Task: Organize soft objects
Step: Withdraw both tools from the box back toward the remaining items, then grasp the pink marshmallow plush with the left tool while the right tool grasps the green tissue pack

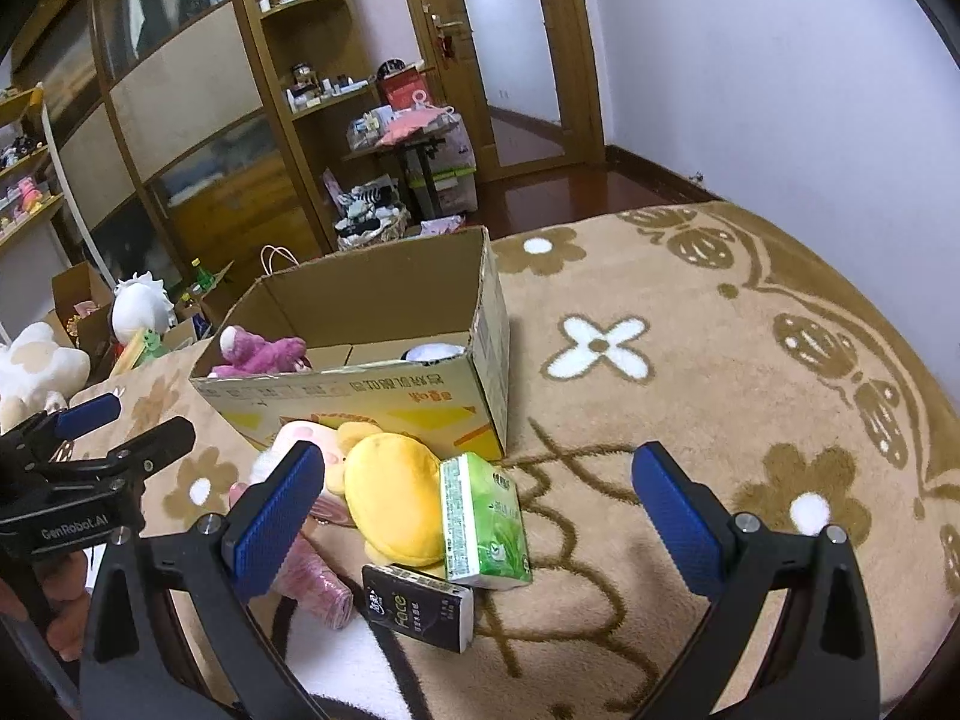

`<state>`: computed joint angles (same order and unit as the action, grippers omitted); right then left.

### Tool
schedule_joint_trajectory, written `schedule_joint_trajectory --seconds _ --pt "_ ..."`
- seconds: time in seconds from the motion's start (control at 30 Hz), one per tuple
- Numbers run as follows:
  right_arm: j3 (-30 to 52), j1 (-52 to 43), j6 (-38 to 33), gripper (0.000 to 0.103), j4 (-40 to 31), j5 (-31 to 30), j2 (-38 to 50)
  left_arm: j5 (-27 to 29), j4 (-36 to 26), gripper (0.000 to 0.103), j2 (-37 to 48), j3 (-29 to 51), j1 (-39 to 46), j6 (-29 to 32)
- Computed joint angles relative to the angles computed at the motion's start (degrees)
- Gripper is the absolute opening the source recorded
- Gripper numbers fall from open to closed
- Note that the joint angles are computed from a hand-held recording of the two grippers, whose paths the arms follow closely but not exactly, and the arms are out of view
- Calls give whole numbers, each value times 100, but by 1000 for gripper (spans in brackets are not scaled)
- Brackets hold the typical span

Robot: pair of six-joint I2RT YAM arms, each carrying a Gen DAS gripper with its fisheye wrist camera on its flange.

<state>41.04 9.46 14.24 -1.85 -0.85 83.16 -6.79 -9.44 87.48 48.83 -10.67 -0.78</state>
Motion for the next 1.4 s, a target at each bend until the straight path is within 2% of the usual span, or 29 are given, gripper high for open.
schedule_joint_trajectory --seconds 0.27,0.63,0.7,0.77,1.07,1.27,1.4 --pt "119 31 129 103 188 23 535 57 191 99 404 176 -12 -68" --pt "346 23 -54 101 72 55 943 98 330 99 913 424 -82 -61" --pt "406 -142 -23 93 34 -151 1021 203 289 99 1022 504 -57 -111" --pt "481 -273 35 90 -22 -310 1144 251 274 99 1128 576 -61 -118" --pt "818 -413 85 86 -209 -788 1709 304 147 99 1639 874 -130 -65" --pt "1275 -310 -73 61 -615 -957 2318 555 -67 99 1925 1049 -160 40" --pt "1457 -223 -121 60 -751 -829 2524 541 -89 99 2074 1095 -186 7"
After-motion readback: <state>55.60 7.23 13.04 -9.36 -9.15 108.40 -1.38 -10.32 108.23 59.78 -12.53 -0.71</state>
